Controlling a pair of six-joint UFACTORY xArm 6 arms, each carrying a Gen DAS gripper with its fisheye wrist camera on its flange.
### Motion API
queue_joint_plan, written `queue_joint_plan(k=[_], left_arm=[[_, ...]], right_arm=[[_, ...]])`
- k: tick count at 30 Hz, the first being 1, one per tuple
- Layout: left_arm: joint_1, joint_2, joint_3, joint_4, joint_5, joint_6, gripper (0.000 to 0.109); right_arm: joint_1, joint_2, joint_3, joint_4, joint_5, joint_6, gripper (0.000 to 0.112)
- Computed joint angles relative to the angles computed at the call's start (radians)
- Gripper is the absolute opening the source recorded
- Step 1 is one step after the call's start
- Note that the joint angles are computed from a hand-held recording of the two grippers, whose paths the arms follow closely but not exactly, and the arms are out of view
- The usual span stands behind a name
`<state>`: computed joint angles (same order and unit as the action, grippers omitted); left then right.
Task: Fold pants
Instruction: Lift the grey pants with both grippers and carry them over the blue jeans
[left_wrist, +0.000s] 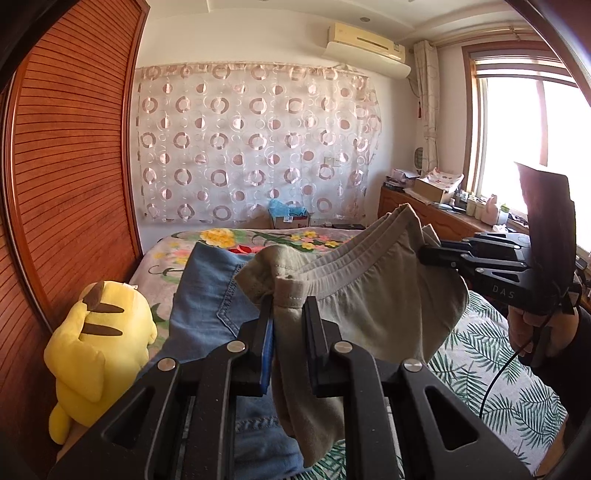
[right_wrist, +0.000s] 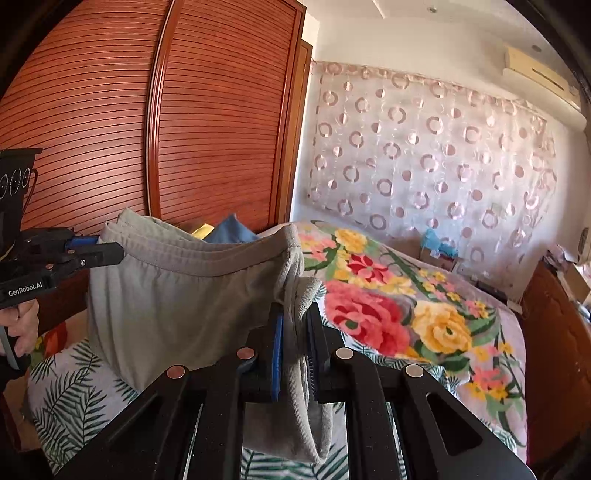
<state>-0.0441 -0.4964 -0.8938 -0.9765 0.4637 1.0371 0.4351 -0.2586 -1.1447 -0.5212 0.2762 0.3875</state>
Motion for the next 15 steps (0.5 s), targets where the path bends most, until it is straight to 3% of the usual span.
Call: queue_joint_plan(k=[8,15], left_arm=[[0.006,0.036,-0.008,-0.073,-0.063,0.021,0.016],[0.032,0.031,0.037,-0.033,-0.076,-0.062,0.016]], right_arm=[[-0.018,0.133,-0.106,-0.004,-0.062,-0.07,0.012],[-0.021,0.273,-0.236,0.119,-0.086,-0.262,0.012]])
